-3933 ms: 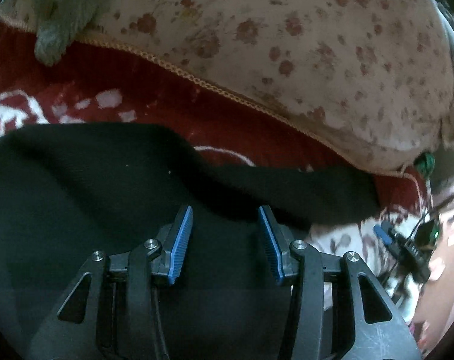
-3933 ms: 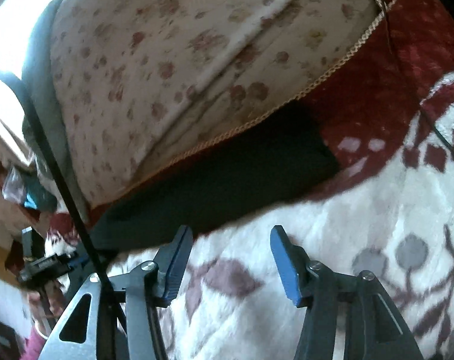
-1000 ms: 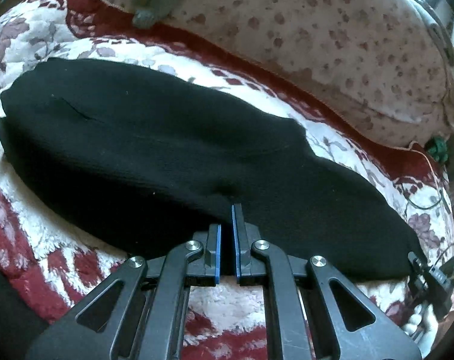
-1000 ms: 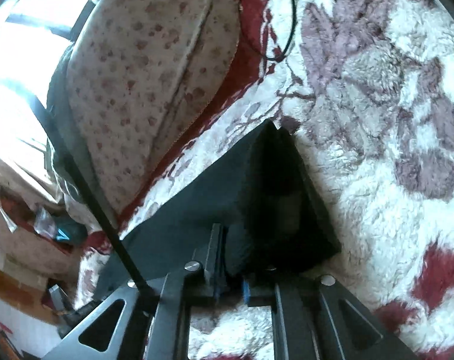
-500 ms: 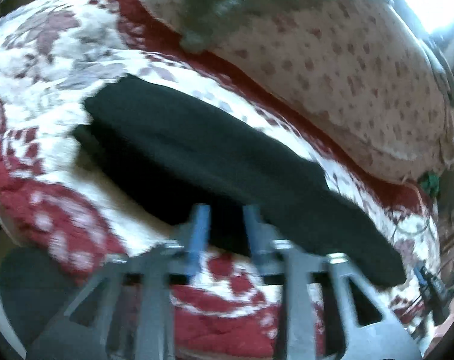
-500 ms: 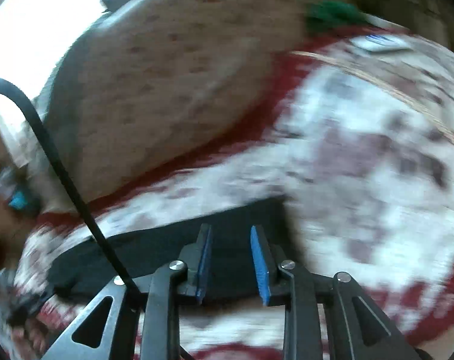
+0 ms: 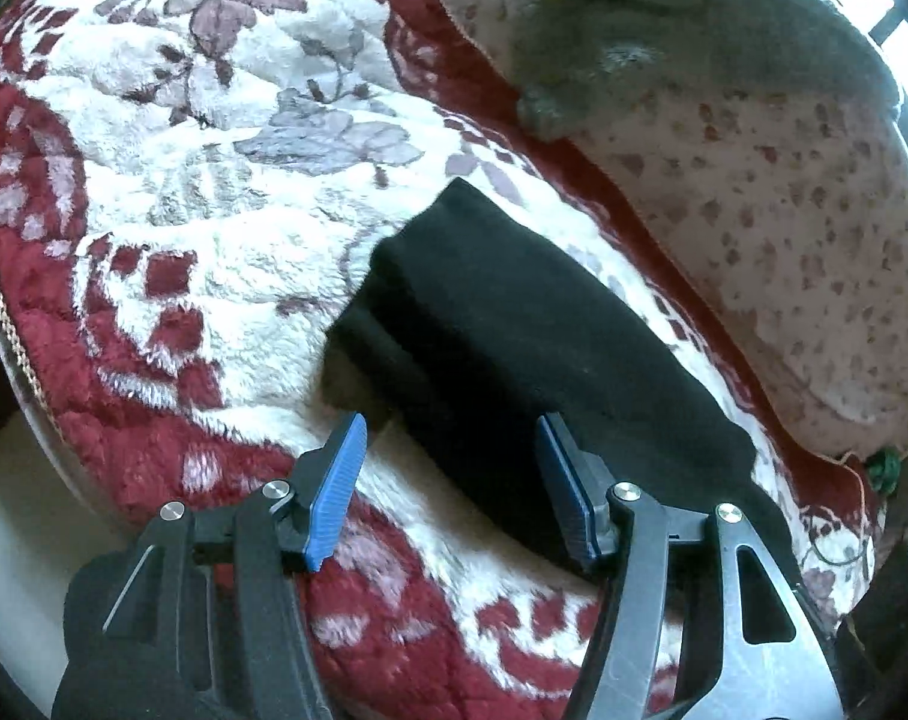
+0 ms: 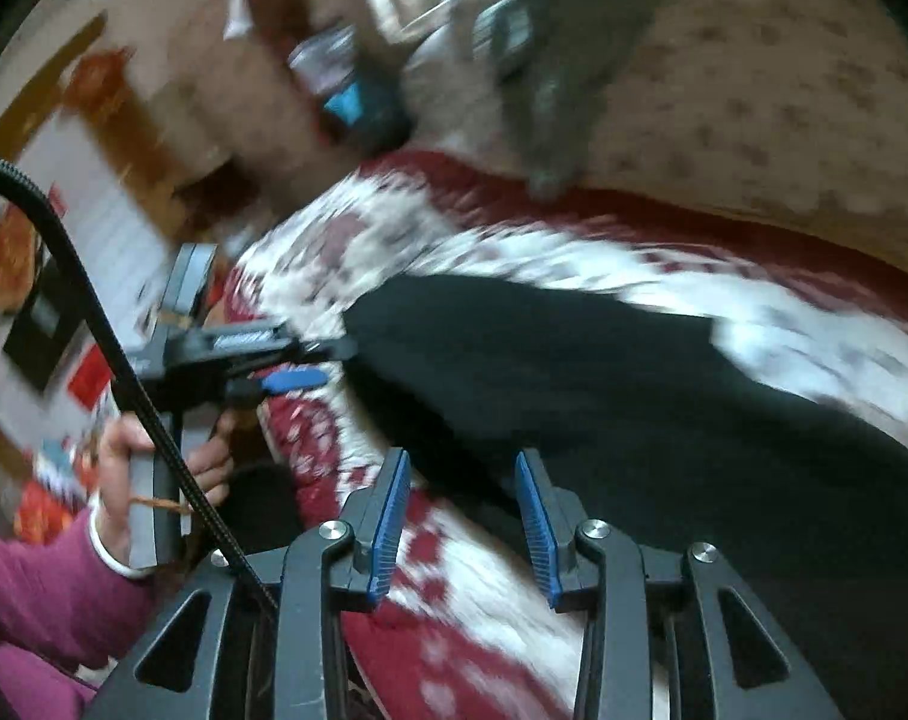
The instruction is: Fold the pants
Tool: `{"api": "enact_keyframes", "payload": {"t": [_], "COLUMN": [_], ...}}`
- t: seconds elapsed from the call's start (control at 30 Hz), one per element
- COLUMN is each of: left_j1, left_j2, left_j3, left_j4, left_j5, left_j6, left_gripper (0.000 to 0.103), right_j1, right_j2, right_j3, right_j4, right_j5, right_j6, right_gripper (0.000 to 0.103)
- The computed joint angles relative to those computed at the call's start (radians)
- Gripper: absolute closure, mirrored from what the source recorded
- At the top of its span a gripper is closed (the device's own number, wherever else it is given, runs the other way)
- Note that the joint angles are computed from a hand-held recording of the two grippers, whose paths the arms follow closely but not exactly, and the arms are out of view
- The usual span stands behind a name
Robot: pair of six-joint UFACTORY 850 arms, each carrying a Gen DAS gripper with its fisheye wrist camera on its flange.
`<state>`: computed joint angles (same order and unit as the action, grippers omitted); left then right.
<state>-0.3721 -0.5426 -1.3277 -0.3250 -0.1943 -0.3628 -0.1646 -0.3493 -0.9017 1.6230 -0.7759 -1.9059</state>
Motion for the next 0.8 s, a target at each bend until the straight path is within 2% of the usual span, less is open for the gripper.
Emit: {"api": "enact_keyframes", "payload": {"t": [0.07,0.23,0.43,0.53,0.57,0.63,0.67,0.7,0.73,0.8], "left_j1": [0.005,0.007,0.012,0.014,0.015,0.017,0.015,0.013,0.009,0.005], "left_j2": [-0.007,-0.043,-0.082,-0.090,-0.091,-0.091,-0.091,-0.090,-0.092,-0.090], "left_j3": [-0.011,-0.068,-0.123,-0.137,-0.138,-0.134,-0.132,-0.129,-0.134,-0.131], "left_j4": [-0.003,0.186,0.221,0.205,0.192,0.191,0.228,0.285,0.371,0.432], "left_j5": [-0.003,-0.023,-0.058,-0.061,-0.056,-0.033,-0.018,-0.006,-0.010,0.000], "left_j6": [0.004,-0.138,-0.140,-0.118,-0.105,-0.101,-0.135,-0.188,-0.261,-0.300], "left_gripper": [0.045,0.044,0.045,0.045,0.044,0.045,0.053,0.060,0.072,0.080], "right_j1": [0.040,0.121,0.168,0.177,0.181,0.184,0.182,0.177,0.173,0.163], "right_j2": [-0.019,-0.042,-0.085,-0.104,-0.110,-0.114,-0.123,-0.128,-0.134,-0.142], "right_j3": [-0.021,-0.068,-0.115,-0.134,-0.138,-0.143,-0.153,-0.158,-0.165,-0.176], "right_j4": [-0.006,0.007,-0.012,-0.019,0.001,0.019,0.016,0.013,0.005,-0.013], "right_j5": [0.030,0.132,0.216,0.229,0.234,0.247,0.235,0.222,0.210,0.188], "right_j6": [-0.009,-0.085,-0.095,-0.097,-0.126,-0.149,-0.141,-0.131,-0.116,-0.079], "right_gripper": [0.066,0.057,0.057,0.057,0.059,0.076,0.080,0.088,0.091,0.094]}}
